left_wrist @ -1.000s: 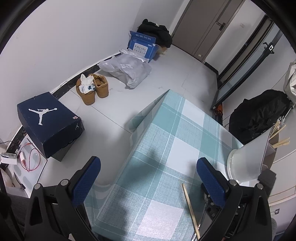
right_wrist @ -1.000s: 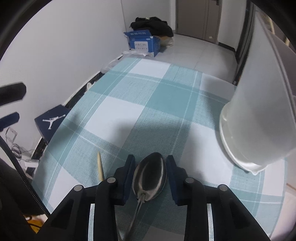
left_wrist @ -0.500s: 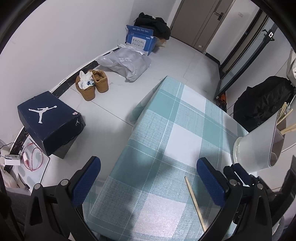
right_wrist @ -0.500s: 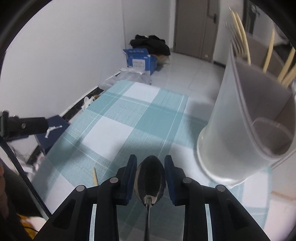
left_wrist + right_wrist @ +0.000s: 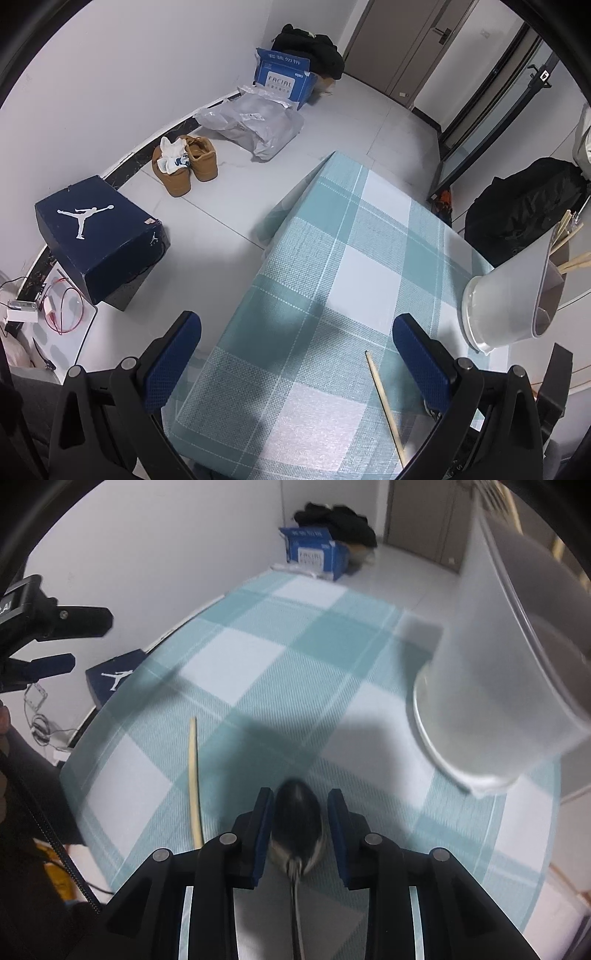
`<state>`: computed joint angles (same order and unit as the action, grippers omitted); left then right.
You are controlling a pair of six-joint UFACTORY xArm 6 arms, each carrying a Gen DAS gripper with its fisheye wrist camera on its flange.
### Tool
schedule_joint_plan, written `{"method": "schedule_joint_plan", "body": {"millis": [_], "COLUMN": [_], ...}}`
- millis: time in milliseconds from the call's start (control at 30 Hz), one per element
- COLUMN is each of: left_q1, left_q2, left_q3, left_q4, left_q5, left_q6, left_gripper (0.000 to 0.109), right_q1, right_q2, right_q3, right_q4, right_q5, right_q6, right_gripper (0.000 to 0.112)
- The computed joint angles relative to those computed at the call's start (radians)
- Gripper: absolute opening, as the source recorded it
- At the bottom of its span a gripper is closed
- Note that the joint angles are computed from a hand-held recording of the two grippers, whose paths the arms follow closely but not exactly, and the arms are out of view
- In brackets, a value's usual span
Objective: Organize utensils
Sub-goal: 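Close the right tool on the metal spoon's handle, then lift the spoon with the right tool while the left tool grasps the last chopstick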
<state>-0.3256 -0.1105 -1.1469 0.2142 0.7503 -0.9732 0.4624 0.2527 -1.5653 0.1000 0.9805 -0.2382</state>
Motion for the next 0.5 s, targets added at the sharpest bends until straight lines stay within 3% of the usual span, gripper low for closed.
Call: {"method": "schedule_joint_plan", "body": {"millis": [133,400,467,500], "left_q1": [-0.002,0.003,0.000,-0.002], "left_q2": [-0.002,-0.017,-0.018,-0.017], "left_q3": [0.002,0.019,0.023,0.023], "left_q4": [0.007,0.010,0.018,0.023], "left_q5": [0.000,0.013,0.017,0.021], "left_q6": [-0.003,-0.015,-0.022,-0.023], "left_gripper": [0.102,0.102,0.102,0.102], "right_q1": [-0.014,0.015,0.028,0.027], "right_q2": [0.006,0.038,0.034,0.035], "right_q3": [-0.028,-0.066,-0.056,-0.056], "right_q4": [0.006,-0.013,-0.043,-0.039], "right_q5": [0.067,0.104,0.091,0.087], "right_q6": [0.014,-0.066,-0.077,-0.087], "right_gripper": [0.045,0.045,0.042,0.034]}}
